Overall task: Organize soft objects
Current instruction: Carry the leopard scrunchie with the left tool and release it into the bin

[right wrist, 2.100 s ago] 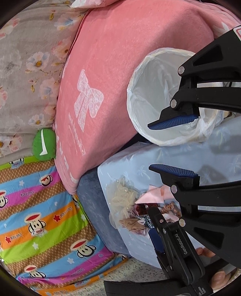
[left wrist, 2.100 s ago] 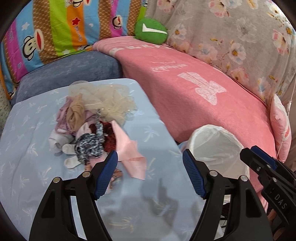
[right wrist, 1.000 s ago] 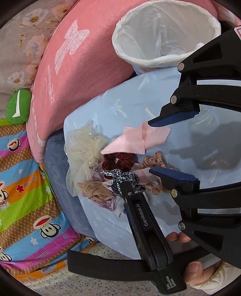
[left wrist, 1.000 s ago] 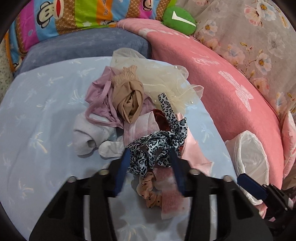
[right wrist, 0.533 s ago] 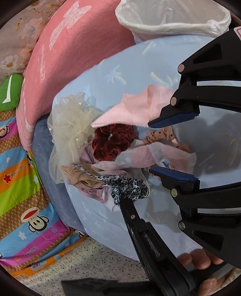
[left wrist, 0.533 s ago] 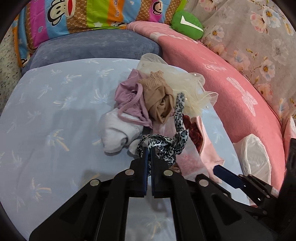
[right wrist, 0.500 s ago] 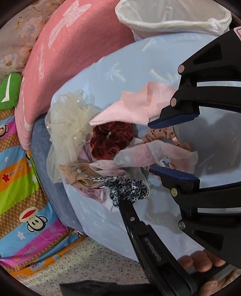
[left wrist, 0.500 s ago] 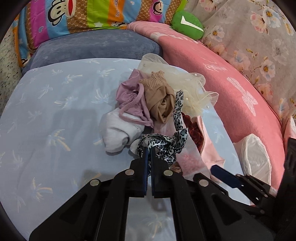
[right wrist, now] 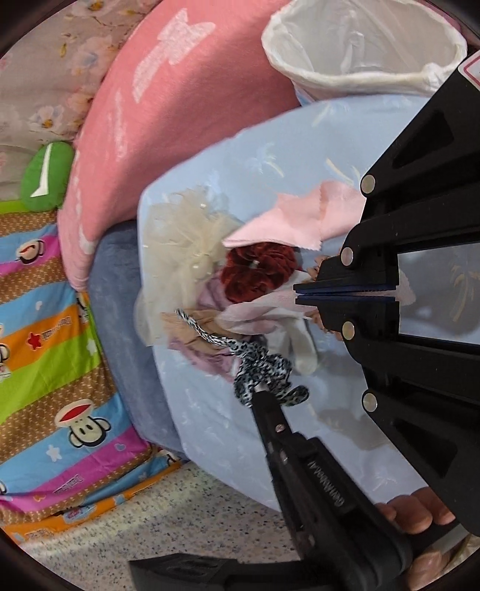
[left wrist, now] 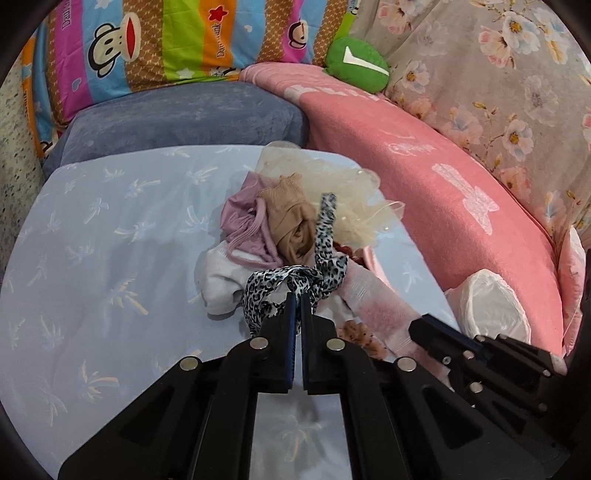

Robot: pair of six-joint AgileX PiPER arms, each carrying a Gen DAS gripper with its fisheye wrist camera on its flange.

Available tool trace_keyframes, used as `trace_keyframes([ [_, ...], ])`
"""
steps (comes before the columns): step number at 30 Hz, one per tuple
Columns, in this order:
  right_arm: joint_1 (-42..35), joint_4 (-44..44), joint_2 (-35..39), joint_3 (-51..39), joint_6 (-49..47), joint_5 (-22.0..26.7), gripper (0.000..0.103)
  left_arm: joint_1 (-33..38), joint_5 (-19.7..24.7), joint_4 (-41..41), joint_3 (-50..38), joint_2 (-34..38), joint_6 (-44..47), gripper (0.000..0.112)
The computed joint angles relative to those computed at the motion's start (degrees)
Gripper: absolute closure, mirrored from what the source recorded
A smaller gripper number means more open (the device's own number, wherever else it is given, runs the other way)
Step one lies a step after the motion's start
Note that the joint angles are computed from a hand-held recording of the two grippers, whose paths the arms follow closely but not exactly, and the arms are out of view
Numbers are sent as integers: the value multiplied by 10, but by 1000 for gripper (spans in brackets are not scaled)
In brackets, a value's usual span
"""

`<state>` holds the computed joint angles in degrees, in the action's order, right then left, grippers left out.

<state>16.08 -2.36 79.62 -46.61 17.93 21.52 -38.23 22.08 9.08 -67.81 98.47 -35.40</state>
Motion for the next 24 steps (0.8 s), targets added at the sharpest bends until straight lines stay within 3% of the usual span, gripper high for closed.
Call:
trace_keyframes([
  [8,-42,-4,-120,-8,-8,50,102,-43,18,65,-25,-26,-53,110],
  [13,-107,42,-186,-9,-69,81,102,-81,28,90,-54,-26,-68,110],
  [17,-200,123,-226,-8,-171,107,102,-111,38,86,-86,-11,-59,110],
  [24,-438,345,-269,3,-439,189,102,-161,57,72,-156,34,-38,110],
])
